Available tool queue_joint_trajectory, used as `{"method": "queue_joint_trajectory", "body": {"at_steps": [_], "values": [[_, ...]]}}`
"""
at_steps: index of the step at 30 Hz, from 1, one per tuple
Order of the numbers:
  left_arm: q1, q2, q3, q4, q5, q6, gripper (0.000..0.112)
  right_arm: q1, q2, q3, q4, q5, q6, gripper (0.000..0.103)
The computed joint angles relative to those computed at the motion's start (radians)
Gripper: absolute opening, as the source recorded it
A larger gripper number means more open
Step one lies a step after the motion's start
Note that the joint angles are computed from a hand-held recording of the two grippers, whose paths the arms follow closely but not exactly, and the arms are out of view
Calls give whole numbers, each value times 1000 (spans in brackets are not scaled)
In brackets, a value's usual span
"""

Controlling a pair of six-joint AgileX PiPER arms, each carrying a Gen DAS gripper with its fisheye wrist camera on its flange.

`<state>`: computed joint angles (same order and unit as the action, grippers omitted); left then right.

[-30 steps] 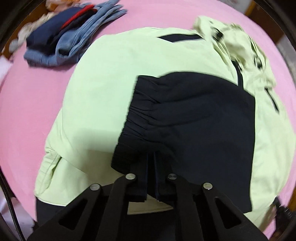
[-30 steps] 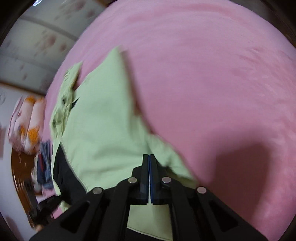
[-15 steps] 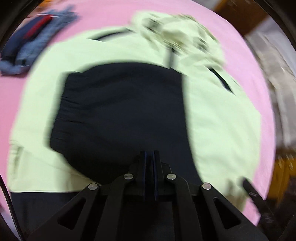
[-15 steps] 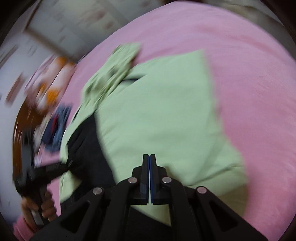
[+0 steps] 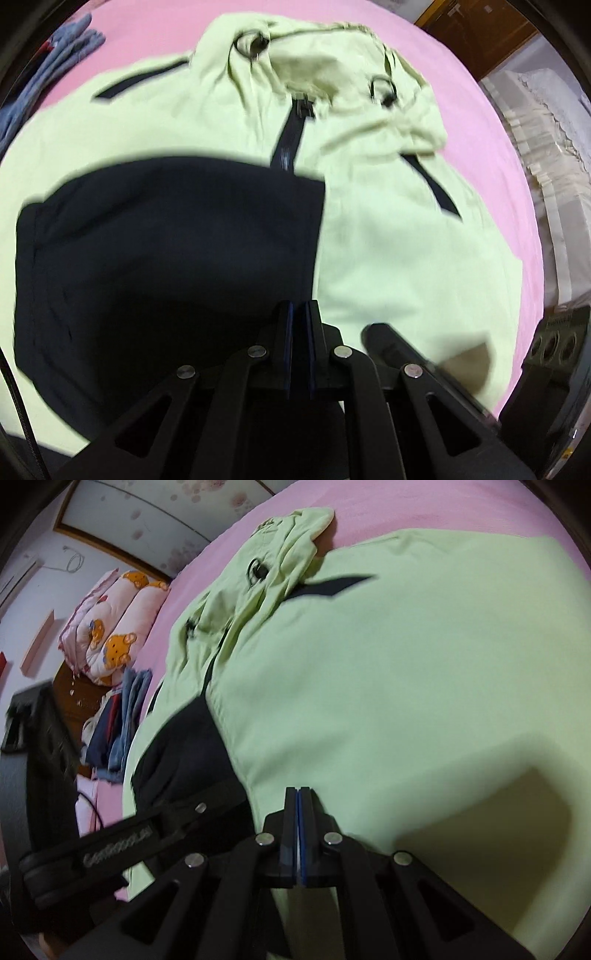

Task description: Fold large clothes

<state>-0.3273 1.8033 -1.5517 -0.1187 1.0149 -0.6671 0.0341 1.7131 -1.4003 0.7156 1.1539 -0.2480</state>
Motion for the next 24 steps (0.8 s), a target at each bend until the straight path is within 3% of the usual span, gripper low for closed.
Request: {"method": "queue_joint_trajectory", "body": {"at_steps": [2, 7, 11, 14, 16, 19, 24], "values": [[27, 16, -22, 2, -21, 10, 5, -10, 55, -58, 14, -4, -14, 0], [52, 20, -47, 194, 33, -120, 5, -48, 137, -179, 10, 17, -121, 0], [159, -38, 35, 132, -5, -52, 5, -87, 122, -201, -66, -10, -189, 0], [193, -52, 54, 169, -1, -10, 5, -166, 129, -212, -49, 14, -202, 0], [303, -120, 170, 159, -44, 102, 5, -195, 109, -194, -67, -19, -193, 0], [421, -137, 188, 39, -72, 241, 5, -238, 73, -155, -101, -96, -137, 0], [388, -155, 208, 125, -82, 174, 4, -253, 0, -76, -288, -244, 91, 0]]}}
